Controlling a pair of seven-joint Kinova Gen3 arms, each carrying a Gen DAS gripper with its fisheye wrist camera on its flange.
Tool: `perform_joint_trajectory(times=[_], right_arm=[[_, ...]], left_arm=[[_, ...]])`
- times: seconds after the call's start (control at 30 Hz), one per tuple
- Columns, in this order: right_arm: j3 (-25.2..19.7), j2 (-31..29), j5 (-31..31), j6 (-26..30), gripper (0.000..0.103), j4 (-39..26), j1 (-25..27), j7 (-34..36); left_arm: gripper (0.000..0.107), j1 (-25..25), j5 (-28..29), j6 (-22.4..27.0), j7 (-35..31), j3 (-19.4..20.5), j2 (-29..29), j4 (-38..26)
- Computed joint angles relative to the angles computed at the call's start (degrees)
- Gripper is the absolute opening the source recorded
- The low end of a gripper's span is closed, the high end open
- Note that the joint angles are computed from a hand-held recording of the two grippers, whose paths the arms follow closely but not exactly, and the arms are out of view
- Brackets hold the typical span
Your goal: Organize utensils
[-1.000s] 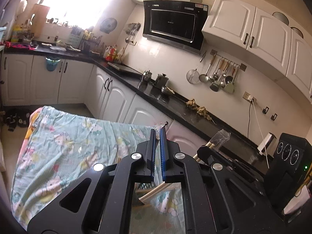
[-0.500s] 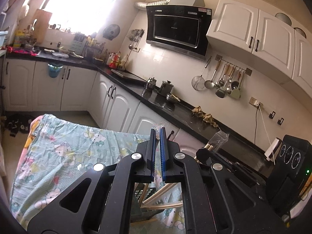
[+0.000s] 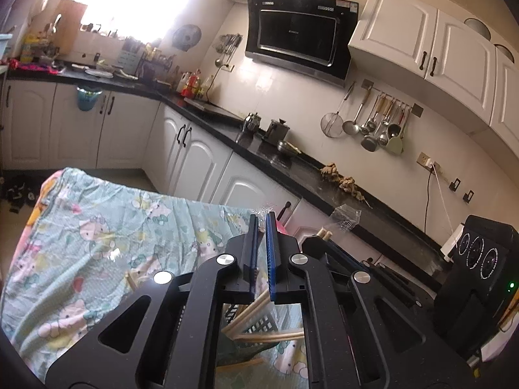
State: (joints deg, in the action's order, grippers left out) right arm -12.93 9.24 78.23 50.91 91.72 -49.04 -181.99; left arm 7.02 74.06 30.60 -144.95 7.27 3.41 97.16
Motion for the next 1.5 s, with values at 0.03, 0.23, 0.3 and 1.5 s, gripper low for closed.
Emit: perform_joint_trajectory(times=[0.03,0.23,0.3,1.5], right_arm=[[0.08,0.09,0.15,-0.4,0.006,0.31,0.15,-0.51],[0.41,0.96,0.09,-1.04,0.006,0.95,0.26,-1.67],[0.5,1.19,-0.38,-0.81,0.006,0.93,0.13,-1.79],[-5.79,-4.44,-3.39,9.25,0.052,6.09,-3.34,-6.05]], left_arm=[[0.002,-0.03,0.02,0.14,0.01,-0.02,0.3,0.08],[0.002,-0.38,-0.83,0.15,0.51,0.13,0.99,0.65],[0.009,-0.48,-1.49,0.1,1.21,0.15,0.93,0.74],[0.092,-2.03,2.26,3.95,-1.32,-7.19,-10.25,12.2]])
